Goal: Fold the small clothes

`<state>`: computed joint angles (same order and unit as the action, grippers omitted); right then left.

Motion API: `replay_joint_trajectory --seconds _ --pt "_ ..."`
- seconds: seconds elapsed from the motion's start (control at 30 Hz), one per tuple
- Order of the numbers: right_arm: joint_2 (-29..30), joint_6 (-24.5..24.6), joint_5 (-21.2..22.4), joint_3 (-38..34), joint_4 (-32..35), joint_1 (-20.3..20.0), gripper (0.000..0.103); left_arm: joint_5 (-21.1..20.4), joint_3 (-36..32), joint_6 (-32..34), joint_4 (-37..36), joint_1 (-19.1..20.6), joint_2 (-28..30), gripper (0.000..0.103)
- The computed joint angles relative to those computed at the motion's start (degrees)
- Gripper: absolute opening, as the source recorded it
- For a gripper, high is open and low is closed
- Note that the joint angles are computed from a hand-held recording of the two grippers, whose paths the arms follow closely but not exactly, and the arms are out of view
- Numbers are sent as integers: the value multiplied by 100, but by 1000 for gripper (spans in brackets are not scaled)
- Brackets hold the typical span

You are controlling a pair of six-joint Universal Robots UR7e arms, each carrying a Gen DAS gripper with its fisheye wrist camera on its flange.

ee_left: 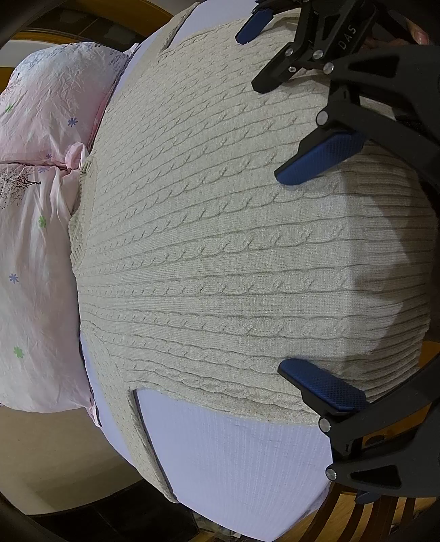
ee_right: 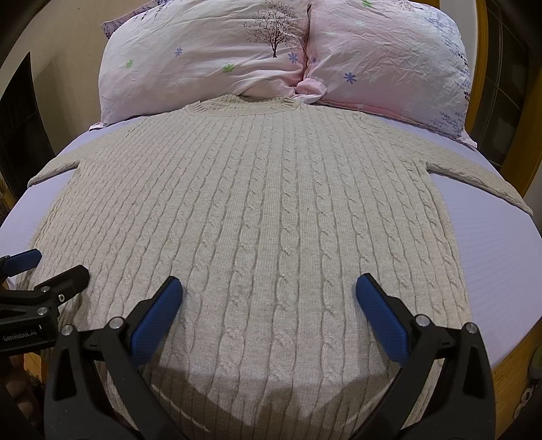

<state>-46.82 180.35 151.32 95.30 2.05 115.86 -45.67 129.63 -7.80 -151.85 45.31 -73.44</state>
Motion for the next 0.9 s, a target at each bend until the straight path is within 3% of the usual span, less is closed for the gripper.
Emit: replay_joint_trajectory --seconds 0.9 --pt "-17 -15 12 12 -16 12 101 9 7 26 -60 -1 14 102"
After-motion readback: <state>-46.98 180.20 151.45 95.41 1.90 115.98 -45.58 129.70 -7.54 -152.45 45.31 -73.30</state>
